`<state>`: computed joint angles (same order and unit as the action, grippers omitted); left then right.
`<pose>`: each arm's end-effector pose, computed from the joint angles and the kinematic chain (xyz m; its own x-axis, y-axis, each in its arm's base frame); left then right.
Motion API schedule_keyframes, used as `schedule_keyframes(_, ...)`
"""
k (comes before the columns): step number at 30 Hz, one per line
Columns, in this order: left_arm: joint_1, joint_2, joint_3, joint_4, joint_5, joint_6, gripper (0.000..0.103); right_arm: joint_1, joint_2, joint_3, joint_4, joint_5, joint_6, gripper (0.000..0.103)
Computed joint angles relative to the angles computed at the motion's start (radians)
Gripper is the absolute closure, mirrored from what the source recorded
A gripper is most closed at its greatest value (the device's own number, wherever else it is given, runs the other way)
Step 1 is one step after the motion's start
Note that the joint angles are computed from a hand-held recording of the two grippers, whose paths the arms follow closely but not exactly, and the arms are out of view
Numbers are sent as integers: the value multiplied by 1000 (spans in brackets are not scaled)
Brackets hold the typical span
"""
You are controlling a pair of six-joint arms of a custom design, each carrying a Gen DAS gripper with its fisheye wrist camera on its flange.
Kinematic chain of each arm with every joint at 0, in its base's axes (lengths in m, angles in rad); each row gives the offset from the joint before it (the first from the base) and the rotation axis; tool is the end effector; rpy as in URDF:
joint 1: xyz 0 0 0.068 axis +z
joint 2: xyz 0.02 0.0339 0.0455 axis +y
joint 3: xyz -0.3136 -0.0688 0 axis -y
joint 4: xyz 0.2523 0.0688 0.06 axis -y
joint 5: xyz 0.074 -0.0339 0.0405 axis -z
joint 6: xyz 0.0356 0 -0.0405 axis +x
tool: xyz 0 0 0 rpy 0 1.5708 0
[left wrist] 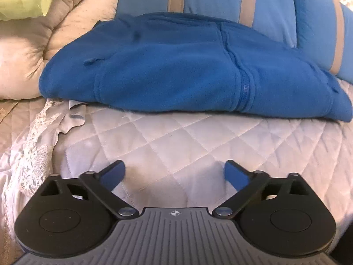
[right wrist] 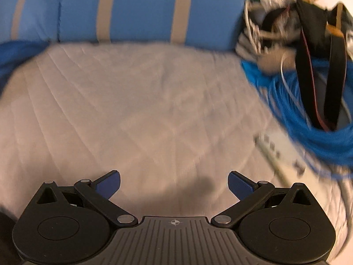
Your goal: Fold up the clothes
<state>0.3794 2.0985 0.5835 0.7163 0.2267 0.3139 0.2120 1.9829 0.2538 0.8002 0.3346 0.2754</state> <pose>0.3074 0.1139 0.0580 -0.6994 0.0450 -0.7133 0.0008 0.9981 0.0622 0.2268 0.0369 0.0560 -0.7553 0.1002 -0.6477 0.2066 0.9742 -0.0903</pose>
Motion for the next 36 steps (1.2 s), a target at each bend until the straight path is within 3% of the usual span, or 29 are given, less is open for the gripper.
schedule_keyframes(3, 11, 14, -1, 25, 14, -3, 0, -27, 184, -91, 347, -47, 69, 0)
schedule_keyframes(5, 12, 22, -1, 40, 17, 2, 0, -25, 247, -117, 465, -42, 47, 0)
schedule_keyframes(8, 15, 24, -27, 82, 22, -3, 0, -6, 271, -125, 504, -19, 59, 0)
schedule_keyframes(13, -14, 51, -19, 113, -5, -33, 0, 0, 285, -113, 515, -1, 66, 0)
schedule_keyframes(18, -23, 44, 44, 15, -6, -40, 0, -13, 277, -83, 480, -10, 61, 0)
schedule_keyframes(29, -57, 77, 129, -35, -41, -74, 0, -23, 212, 45, 270, 27, 100, 0)
schedule_keyframes(36, -79, 100, 182, -60, -67, -96, 0, -74, 197, 93, 236, -17, 87, 0)
